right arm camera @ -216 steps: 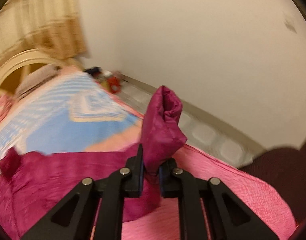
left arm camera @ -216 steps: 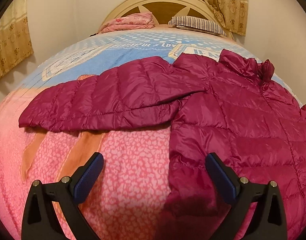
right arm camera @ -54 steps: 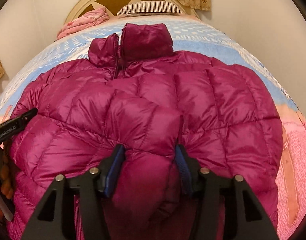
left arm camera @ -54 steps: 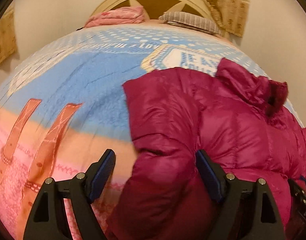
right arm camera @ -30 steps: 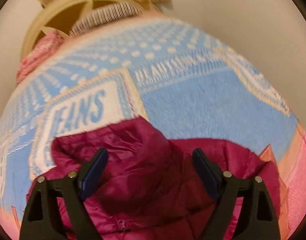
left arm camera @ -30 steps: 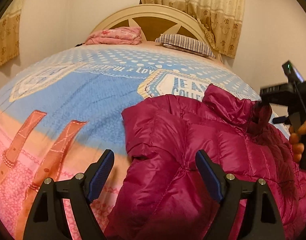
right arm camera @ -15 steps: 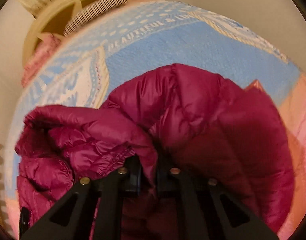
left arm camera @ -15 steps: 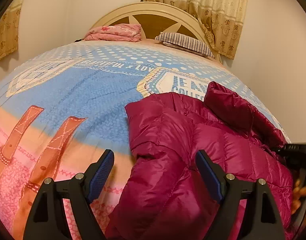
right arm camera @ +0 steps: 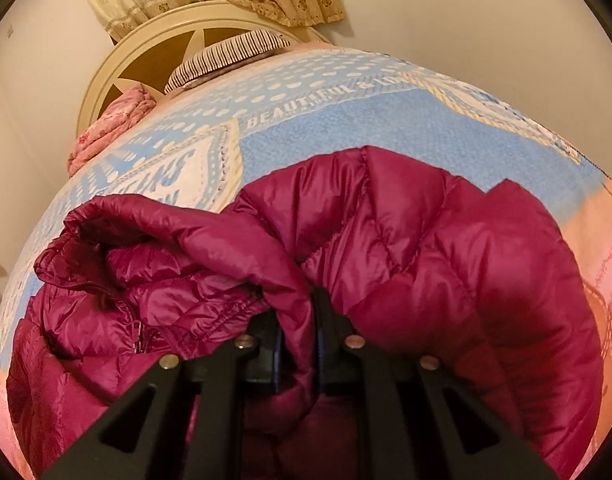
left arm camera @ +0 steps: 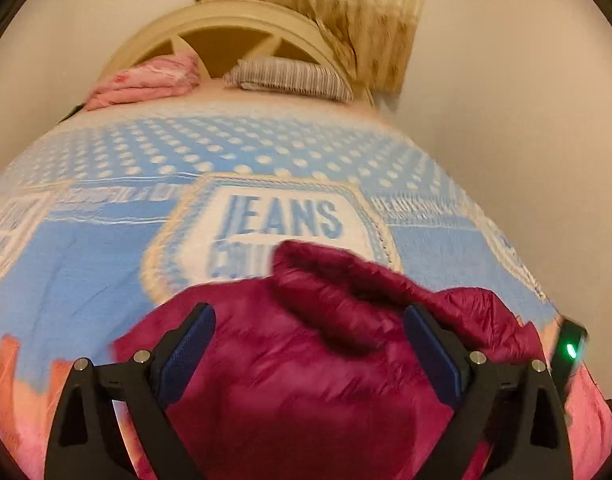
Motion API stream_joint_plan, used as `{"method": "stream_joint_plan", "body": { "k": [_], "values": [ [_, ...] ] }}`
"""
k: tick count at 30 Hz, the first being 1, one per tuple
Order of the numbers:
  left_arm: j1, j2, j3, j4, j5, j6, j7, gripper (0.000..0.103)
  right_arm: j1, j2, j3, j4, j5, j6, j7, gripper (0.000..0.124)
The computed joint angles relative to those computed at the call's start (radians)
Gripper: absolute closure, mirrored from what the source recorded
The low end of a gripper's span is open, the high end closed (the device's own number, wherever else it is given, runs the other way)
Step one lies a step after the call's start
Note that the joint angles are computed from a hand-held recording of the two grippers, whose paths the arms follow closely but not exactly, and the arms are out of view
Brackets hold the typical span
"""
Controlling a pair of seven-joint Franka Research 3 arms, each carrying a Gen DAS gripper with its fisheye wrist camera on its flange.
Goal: Fold large clothes
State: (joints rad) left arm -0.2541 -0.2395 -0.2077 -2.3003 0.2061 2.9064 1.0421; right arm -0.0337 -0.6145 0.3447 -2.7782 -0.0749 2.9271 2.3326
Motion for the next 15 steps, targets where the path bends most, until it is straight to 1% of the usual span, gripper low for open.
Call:
{"method": "stream_joint_plan", "body": {
  "k": [1,2,3,4,5,6,7,8,9,10,12,15],
  "values": [
    [0.045,0.039,-0.048,0.048,0.089,-0.031,-0.05,0.008,0.005,0.001,-0.006,-0.004,0.003,0.007,-0.002,0.11],
    [0.091,0.095,-0.107,0.121,0.223,-0.098,-0.121,0.008,0.014,0.0,-0.017,-0.009,0.008,0.014,-0.009,0.11],
    [0.103,0.134,-0.13,0.165,0.286,-0.142,-0.155,0.009,0.02,0.0,-0.023,-0.012,0.014,0.02,-0.014,0.11],
    [0.079,0.17,-0.12,0.205,0.316,-0.202,-0.176,0.022,0.023,0.001,-0.028,-0.014,0.021,0.026,-0.018,0.11],
    [0.067,0.187,-0.112,0.225,0.316,-0.256,-0.189,0.05,0.026,0.002,-0.03,-0.016,0.026,0.031,-0.021,0.11],
    [0.053,0.199,-0.101,0.238,0.287,-0.299,-0.186,0.063,0.031,0.002,-0.036,-0.02,0.034,0.038,-0.027,0.11],
    [0.041,0.201,-0.084,0.232,0.234,-0.323,-0.177,0.079,0.039,0.004,-0.045,-0.024,0.044,0.047,-0.034,0.11],
    [0.032,0.195,-0.072,0.222,0.221,-0.335,-0.185,0.085,0.046,0.004,-0.052,-0.026,0.053,0.052,-0.042,0.11],
    [0.025,0.183,-0.064,0.206,0.233,-0.355,-0.206,0.086,0.052,0.006,-0.059,-0.029,0.063,0.059,-0.05,0.11],
    [0.021,0.163,-0.059,0.177,0.251,-0.353,-0.216,0.089,0.055,0.007,-0.061,-0.03,0.072,0.062,-0.056,0.11],
    [0.014,0.13,-0.052,0.125,0.272,-0.319,-0.226,0.09,0.055,0.01,-0.06,-0.028,0.083,0.062,-0.067,0.11],
    [0.016,0.101,-0.048,0.061,0.285,-0.27,-0.275,0.09,0.054,0.013,-0.057,-0.025,0.095,0.062,-0.079,0.109]
  ]
}}
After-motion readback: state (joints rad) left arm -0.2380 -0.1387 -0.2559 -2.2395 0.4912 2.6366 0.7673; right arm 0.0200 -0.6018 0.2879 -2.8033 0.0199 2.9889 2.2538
